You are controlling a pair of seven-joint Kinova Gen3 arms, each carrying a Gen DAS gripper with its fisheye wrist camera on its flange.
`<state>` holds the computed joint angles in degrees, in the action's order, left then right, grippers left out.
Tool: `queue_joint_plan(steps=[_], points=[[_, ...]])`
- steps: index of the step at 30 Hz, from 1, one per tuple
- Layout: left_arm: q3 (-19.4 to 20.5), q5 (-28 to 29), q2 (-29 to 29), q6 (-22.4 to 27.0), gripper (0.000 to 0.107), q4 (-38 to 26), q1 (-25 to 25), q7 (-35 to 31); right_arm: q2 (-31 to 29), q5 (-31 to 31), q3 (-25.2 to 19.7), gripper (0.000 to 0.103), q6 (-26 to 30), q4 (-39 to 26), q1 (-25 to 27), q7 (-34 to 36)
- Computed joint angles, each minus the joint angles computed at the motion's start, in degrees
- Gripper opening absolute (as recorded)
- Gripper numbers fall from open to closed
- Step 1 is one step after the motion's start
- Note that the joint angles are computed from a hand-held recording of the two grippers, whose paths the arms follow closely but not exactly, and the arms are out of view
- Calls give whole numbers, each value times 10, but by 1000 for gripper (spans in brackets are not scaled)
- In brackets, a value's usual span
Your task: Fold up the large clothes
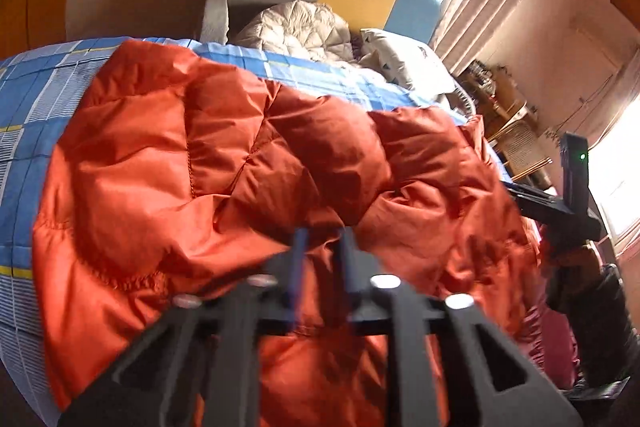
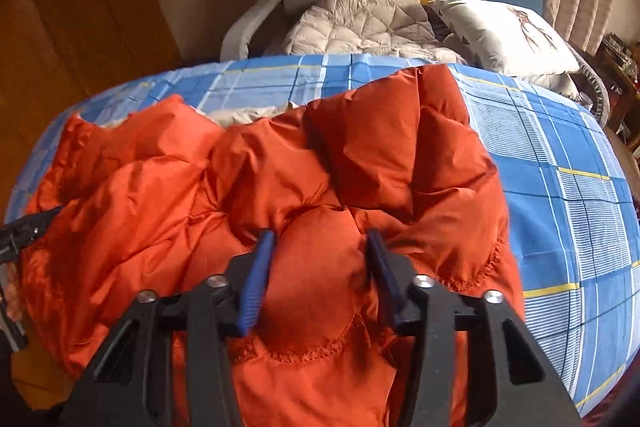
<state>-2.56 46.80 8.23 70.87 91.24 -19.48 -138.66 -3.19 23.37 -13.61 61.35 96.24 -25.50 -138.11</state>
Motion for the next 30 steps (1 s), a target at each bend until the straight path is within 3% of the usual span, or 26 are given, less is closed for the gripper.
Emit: queue_joint_plan(steps=[3, 6, 11, 17, 24, 30], points=[[1, 5, -9, -23, 0, 19, 4, -16, -2, 4, -3, 19, 1, 7, -3, 2], [-5, 22, -24, -35, 0, 33, 2, -32, -10, 25, -13, 8, 9, 15, -8, -10], [-29, 84, -51, -46, 0, 46, -13, -64, -36, 93, -44, 6, 22, 30, -14, -79], [-17, 54, -32, -98, 0, 19, 12, -39, -19, 186, -73, 6, 61, 25, -29, -170], [13, -27, 10, -155, 0, -5, 42, 26, 26, 191, -29, 6, 55, 25, -48, -208], [28, -19, 26, -168, 0, 12, 31, 26, 31, 189, -6, 6, 7, 53, -48, -234]])
